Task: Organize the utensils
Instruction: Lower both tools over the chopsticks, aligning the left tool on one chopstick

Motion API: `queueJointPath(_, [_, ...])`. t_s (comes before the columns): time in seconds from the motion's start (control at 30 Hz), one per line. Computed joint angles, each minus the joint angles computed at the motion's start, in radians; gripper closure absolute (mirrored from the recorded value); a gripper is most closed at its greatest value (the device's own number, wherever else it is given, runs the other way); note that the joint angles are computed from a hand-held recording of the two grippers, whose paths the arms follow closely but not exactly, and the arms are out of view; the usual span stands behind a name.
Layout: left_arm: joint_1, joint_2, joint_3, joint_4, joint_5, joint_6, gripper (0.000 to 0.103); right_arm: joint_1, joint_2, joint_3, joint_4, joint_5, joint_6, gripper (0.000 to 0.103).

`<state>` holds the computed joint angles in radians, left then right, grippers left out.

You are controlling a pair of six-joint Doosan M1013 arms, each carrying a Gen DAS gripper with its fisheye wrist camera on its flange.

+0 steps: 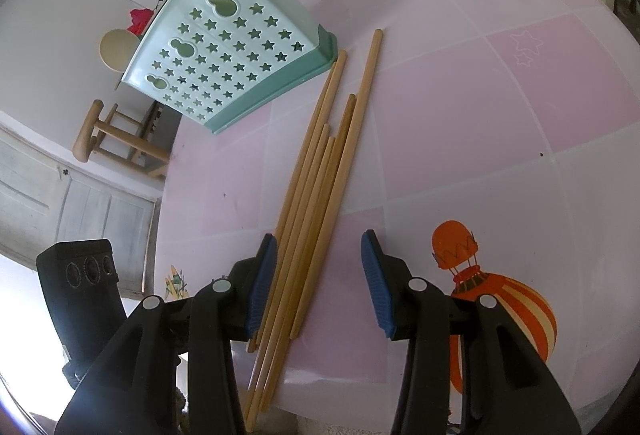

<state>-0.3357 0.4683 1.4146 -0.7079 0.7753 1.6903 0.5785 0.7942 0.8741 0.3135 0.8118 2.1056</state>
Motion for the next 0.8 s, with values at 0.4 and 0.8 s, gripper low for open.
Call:
queueJointPath(0.4, [-0.001, 0.001, -0.001, -0.002, 0.003, 0.001, 0.102, 0.0, -0.002, 0.002, -0.004, 0.004, -0.002, 0.06])
queueJointPath(0.8, [-0.004, 0.011, -0.01, -0.036, 0.028, 0.043, 0.102, 0.001, -0.001, -0.003, -0.019, 0.012, 0.012, 0.06])
